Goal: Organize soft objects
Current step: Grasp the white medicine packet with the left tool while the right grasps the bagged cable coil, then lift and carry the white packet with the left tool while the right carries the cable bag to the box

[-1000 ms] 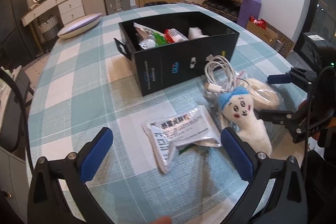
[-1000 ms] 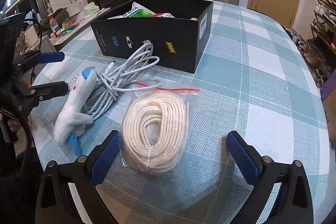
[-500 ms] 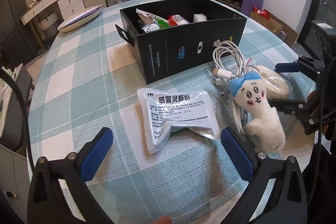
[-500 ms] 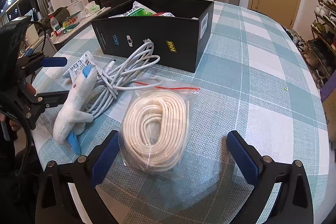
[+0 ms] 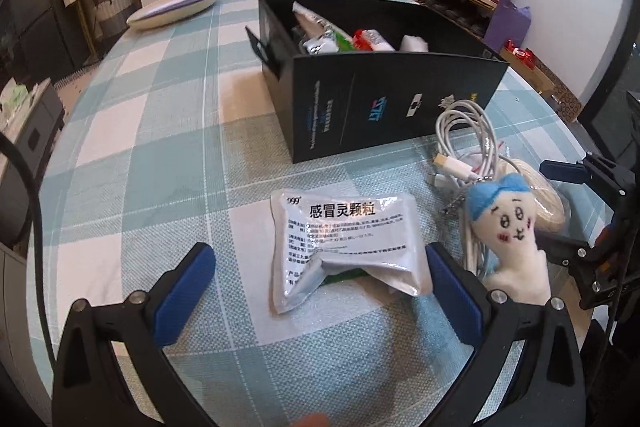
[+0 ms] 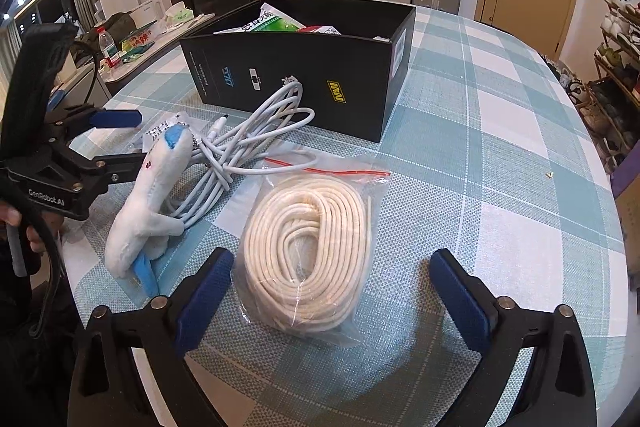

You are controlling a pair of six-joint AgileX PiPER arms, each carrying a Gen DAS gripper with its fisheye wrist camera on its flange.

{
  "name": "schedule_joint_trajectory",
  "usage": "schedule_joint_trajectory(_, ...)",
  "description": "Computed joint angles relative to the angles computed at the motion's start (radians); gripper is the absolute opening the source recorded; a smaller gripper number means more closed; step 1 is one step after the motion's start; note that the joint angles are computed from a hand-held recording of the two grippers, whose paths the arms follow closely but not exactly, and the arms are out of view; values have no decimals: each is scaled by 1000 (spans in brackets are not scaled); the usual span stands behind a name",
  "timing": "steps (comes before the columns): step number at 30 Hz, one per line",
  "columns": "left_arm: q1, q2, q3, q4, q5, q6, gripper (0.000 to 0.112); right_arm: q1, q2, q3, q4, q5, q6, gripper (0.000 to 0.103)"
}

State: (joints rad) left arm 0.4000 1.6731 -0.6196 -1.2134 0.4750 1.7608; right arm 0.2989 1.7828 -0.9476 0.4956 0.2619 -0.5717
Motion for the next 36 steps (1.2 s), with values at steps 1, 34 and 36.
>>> schedule_joint_trajectory(1,1,-1,6,-27,-3,27,103,-2,-1,1,10,-2,-9,93)
schedule_joint_trajectory(34,60,-36,18,-100,50,162,47,-65,-36,28,-17,-29,-33,47)
schedule_joint_trajectory(36,71,-46,17,-101,61,162,46,-71,-43,32,17,-30,-64,46)
